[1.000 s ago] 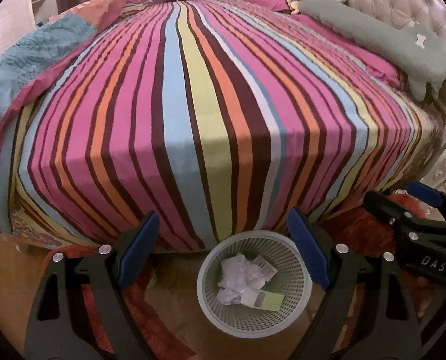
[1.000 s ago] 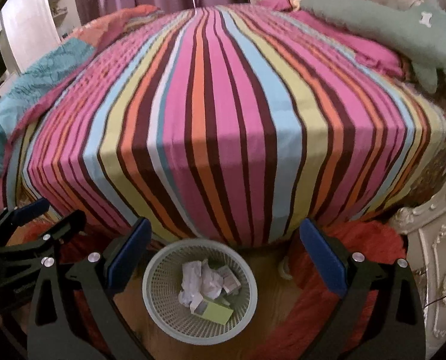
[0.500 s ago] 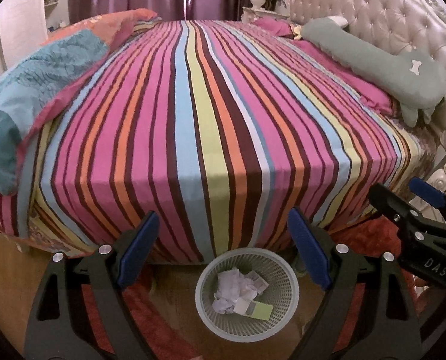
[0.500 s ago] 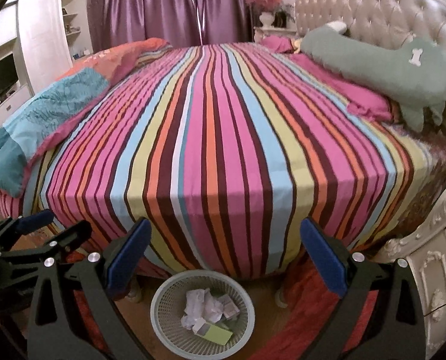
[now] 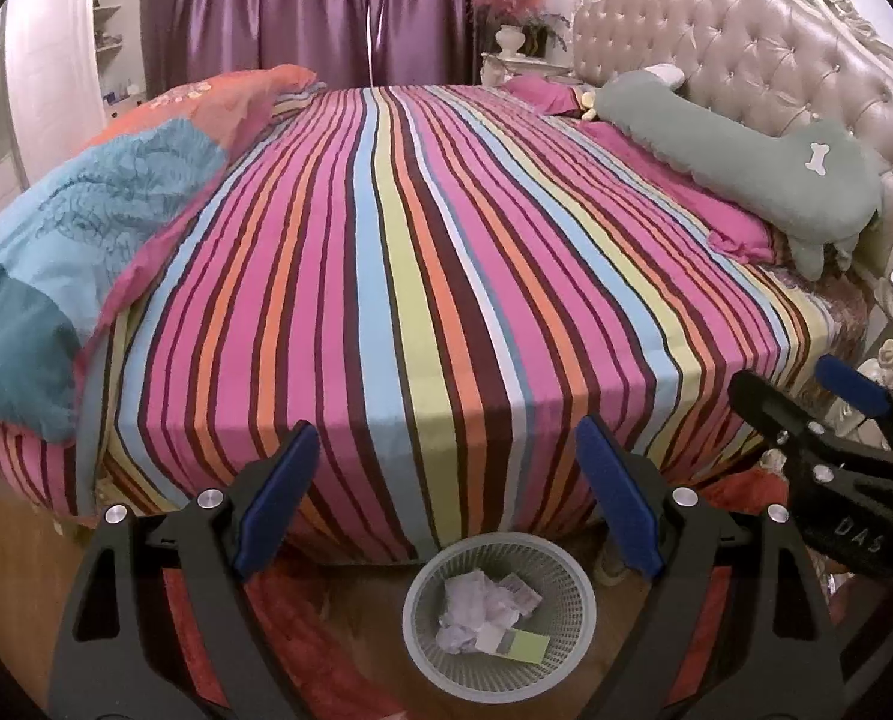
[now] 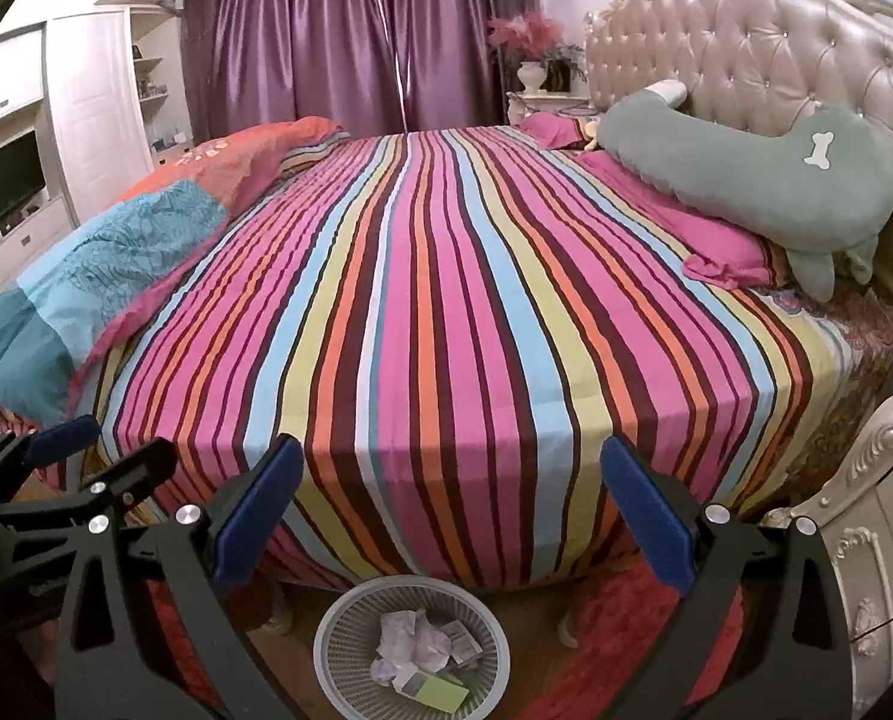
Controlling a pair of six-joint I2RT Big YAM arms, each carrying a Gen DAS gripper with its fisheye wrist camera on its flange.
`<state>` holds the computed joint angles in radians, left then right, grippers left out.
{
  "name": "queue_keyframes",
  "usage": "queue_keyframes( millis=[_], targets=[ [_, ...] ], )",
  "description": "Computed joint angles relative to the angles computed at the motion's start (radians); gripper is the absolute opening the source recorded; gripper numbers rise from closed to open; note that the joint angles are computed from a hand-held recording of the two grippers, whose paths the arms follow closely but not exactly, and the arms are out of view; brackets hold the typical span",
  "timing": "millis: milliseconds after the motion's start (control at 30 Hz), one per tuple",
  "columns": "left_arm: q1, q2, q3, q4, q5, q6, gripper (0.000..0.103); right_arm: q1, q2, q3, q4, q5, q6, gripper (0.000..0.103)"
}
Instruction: Collect trash
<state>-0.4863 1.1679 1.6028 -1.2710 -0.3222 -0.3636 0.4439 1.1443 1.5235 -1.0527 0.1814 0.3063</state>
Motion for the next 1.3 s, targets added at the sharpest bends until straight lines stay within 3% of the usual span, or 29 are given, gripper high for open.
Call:
queue_keyframes(
  millis=[1300],
  targets=[
    [-0.007, 0.009, 0.070, -0.020, -0.018, 0.003, 0.085, -0.003, 0.000, 0.031, -0.016, 0.025, 0.012, 0.095]
  ],
)
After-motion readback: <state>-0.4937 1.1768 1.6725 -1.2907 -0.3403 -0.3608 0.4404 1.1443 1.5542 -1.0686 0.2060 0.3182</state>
